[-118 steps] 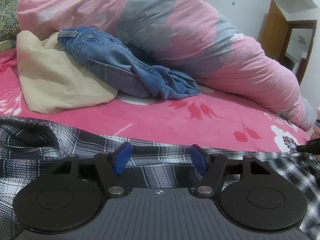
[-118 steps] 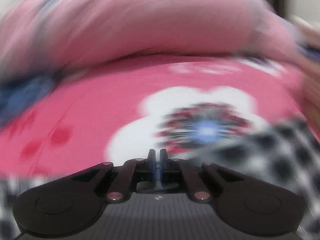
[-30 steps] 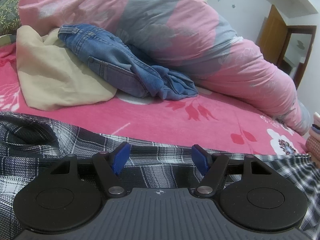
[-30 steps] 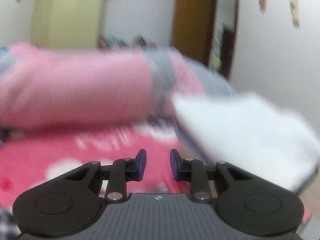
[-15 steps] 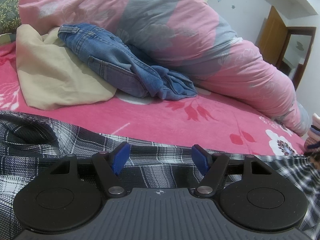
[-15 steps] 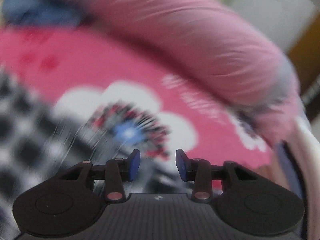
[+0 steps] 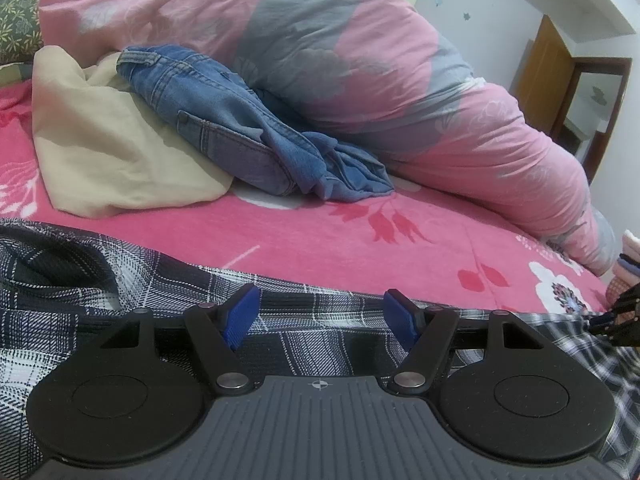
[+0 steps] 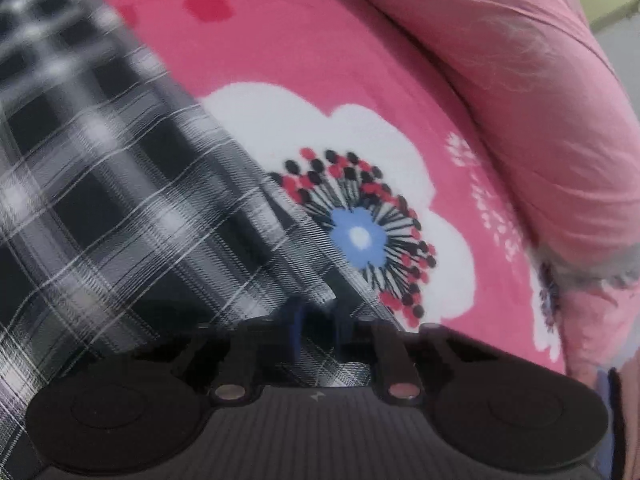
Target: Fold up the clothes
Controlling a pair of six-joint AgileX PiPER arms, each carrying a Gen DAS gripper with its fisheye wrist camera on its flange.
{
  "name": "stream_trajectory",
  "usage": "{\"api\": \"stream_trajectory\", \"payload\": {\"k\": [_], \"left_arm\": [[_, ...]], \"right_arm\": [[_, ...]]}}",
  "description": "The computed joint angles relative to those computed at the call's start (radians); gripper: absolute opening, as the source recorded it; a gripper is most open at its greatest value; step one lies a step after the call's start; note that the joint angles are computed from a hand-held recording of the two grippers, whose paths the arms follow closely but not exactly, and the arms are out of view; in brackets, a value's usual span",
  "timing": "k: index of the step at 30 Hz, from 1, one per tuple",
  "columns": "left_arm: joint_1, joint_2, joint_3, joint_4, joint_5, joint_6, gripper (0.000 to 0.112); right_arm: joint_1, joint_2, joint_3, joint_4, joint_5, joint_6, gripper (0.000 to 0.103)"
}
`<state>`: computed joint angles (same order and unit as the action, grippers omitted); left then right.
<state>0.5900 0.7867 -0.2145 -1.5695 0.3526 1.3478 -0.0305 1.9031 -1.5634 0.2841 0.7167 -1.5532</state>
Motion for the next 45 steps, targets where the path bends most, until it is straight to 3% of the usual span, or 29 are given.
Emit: {"api": "stream_trajectory", "payload": {"k": [5,8,14,18,21,24,26,29,32,34,38,45], "left_arm": [[0.007,-0.001,0.003,-0.011,0.008,0.009,0.069],[0.017,0.0,0.001,-0.003,0.018,0.003,0.069],[0.151,-0.013,0.008,0.013,0.137,-0.01,0.069],[0.095,-0.019,0.003,0.029,0.078,-0.035,0.069],[0.098,-0.02,0.001,0.039,0.08,-0.042,0.069],[0.101,-0.02,0.0,0.043,0.083,-0.044,0.069],[0.1,-0.018,-0.001,0.044,0.081,-0.044,0.069],[0.082,-0.016,-0.003,0.044,0.063,-0.046,0.07],[0.076,-0.017,-0.002,0.045,0.057,-0.047,0.07],[0.068,-0.015,-0.002,0.041,0.049,-0.045,0.07],[0.058,-0.014,-0.002,0.032,0.041,-0.037,0.071],[0.039,-0.012,0.002,0.008,0.026,-0.019,0.071]], "right_arm": [[-0.003,-0.034,0.061,0.033,-0.066,-0.017,0.001],[-0.011,-0.067,0.119,0.093,-0.134,-0.074,0.0],[-0.009,-0.077,0.138,0.197,-0.212,-0.138,0.0],[0.016,-0.033,0.143,0.181,-0.27,-0.105,0.0],[0.007,-0.02,0.189,0.33,-0.351,-0.237,0.001],[-0.08,-0.014,0.108,0.486,-0.229,-0.195,0.008],[-0.151,0.004,0.032,0.569,-0.199,-0.122,0.019],[-0.213,0.073,-0.113,0.443,-0.226,0.122,0.023],[-0.245,0.128,-0.207,0.286,-0.179,0.268,0.024],[-0.258,0.161,-0.245,0.225,-0.147,0.325,0.034],[-0.258,0.203,-0.249,0.2,-0.142,0.284,0.038],[-0.217,0.224,-0.209,0.137,-0.232,0.178,0.038]]}}
